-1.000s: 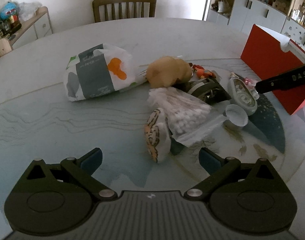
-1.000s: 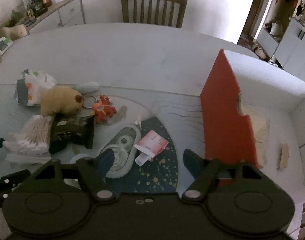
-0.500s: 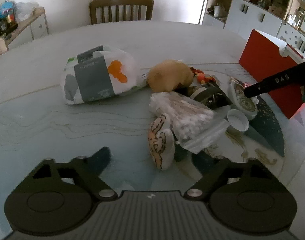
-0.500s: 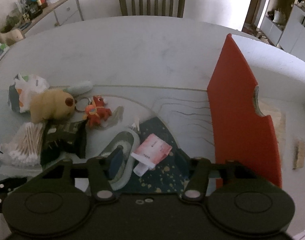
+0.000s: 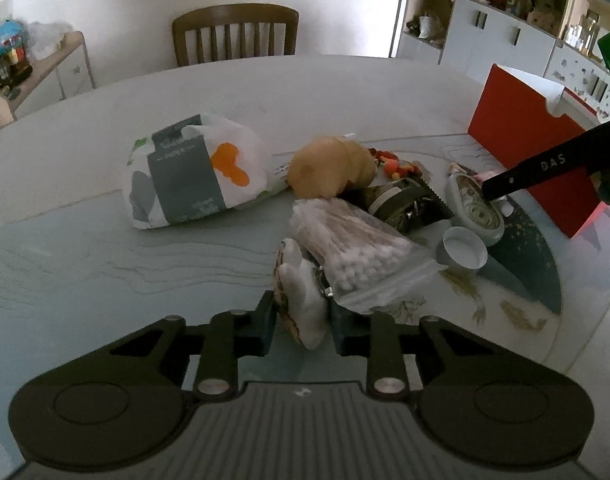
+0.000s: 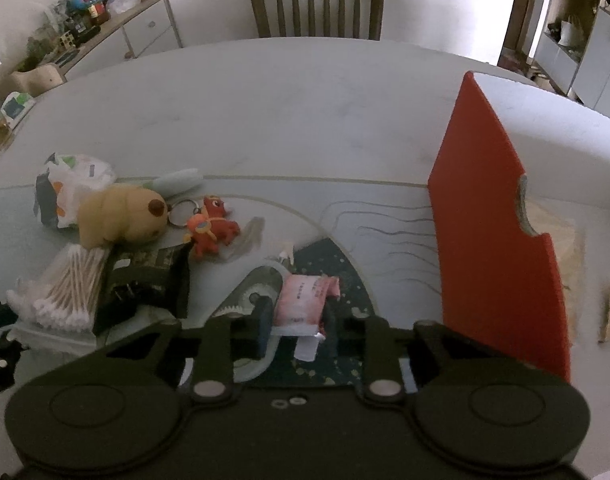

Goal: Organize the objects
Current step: 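Carry the white figurine with the left tool while the right carries the pink package to the box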

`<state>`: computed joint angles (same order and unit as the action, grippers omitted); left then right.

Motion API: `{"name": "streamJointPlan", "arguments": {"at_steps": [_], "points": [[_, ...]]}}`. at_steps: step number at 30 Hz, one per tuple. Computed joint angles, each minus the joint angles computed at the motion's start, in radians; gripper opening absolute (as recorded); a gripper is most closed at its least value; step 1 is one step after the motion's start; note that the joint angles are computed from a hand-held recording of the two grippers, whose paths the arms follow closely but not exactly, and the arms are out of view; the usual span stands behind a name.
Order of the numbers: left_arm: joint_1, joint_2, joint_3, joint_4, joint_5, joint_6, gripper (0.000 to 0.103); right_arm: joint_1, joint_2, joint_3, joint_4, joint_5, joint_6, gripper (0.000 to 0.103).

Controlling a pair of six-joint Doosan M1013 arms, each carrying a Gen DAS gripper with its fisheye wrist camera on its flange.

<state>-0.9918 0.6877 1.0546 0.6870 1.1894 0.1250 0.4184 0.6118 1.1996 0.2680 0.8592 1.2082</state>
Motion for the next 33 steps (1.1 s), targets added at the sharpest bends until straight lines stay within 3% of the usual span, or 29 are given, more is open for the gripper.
{"name": "streamJointPlan", "arguments": {"at_steps": [2, 4, 12, 15, 18, 19, 30, 33], "points": [[-0.004, 0.000, -0.005, 0.002, 0.022, -0.007, 0.026, -0.002, -0.006, 0.009, -0.002, -0.011, 0.006, 0.021], [-0.009, -0.004, -0.006, 0.004, 0.038, -0.023, 0.026, -0.006, -0.011, 0.015, 0.008, -0.010, 0.009, 0.010], [-0.033, -0.021, -0.015, 0.023, 0.080, -0.079, 0.026, -0.018, -0.046, 0.058, 0.028, -0.038, -0.014, 0.007], [-0.041, -0.022, -0.020, 0.030, 0.089, -0.093, 0.026, -0.016, -0.056, 0.070, 0.014, -0.058, -0.029, 0.009], [-0.045, -0.020, -0.027, 0.023, 0.096, -0.096, 0.026, -0.011, -0.052, 0.061, -0.011, -0.060, -0.001, 0.034], [-0.046, -0.019, -0.029, 0.022, 0.099, -0.096, 0.026, -0.010, -0.050, 0.059, -0.016, -0.068, 0.011, 0.038], [-0.055, -0.018, -0.032, 0.010, 0.123, -0.116, 0.026, 0.003, -0.009, 0.028, -0.104, -0.063, 0.107, 0.037], [-0.056, -0.017, -0.035, 0.005, 0.128, -0.113, 0.026, 0.006, -0.001, 0.019, -0.104, -0.058, 0.106, 0.031]]}}
